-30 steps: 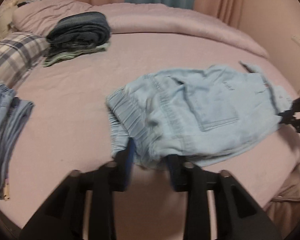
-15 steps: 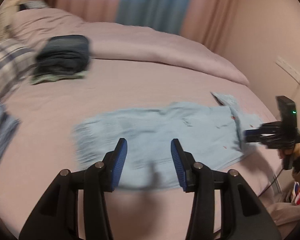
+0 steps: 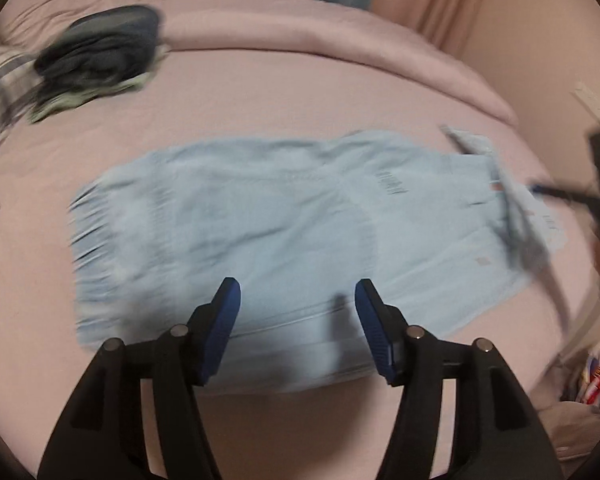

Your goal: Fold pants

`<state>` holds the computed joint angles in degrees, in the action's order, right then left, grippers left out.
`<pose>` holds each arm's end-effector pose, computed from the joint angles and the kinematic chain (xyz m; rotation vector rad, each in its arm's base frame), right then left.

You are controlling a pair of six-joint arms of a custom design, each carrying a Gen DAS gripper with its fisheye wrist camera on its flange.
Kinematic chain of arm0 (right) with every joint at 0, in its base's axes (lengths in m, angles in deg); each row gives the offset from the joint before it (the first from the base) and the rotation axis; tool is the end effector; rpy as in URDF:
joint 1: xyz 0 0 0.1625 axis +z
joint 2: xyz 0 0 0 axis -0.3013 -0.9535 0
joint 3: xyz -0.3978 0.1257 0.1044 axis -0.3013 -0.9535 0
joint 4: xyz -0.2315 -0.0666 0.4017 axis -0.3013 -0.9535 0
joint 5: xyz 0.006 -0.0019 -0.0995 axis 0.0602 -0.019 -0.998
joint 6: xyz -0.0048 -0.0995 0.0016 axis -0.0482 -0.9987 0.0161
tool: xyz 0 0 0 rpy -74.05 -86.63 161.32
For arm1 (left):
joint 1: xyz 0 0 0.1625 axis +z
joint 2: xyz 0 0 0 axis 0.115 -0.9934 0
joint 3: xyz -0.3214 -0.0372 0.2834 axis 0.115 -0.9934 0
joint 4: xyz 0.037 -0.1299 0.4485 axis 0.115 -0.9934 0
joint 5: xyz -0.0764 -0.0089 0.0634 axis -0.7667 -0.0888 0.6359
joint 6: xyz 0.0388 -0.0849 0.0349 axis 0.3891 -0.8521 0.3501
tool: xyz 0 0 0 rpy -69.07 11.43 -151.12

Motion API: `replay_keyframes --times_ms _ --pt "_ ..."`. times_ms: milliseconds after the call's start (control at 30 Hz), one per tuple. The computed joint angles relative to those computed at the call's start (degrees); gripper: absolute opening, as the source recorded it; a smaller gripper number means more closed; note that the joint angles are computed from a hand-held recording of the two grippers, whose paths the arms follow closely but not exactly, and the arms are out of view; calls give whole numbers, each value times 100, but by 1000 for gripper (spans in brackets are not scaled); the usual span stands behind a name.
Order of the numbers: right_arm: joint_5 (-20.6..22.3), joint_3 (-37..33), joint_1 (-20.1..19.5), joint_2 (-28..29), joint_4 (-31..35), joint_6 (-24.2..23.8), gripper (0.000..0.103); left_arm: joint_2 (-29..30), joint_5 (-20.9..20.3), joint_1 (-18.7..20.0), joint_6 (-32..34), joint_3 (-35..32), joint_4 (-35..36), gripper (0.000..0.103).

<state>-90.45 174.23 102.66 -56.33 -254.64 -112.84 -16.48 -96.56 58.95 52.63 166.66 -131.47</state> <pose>0.0604 -0.5511 0.2003 0.2723 -2.5551 0.9010 -0.0945 -0.6141 0.0958 0.9051 2.6094 -0.5348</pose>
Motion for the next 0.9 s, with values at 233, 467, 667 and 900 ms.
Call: replay_keyframes --times_ms 233,467,667,900 --pt "-1623 -1805 67 889 1041 1323 63 560 -1384 -449 61 -243 567 60" --pt "-1734 -2683 -90 1390 2016 2017 61 1454 -2032 -826 42 -854 1239 60" --pt "-1261 -2139 -207 1017 1245 1537 6 1985 -1479 -1104 -52 -1196 1537 38" --pt "783 315 -879 -877 -1247 1794 6 2026 -1192 -1241 -80 -1098 1245 10"
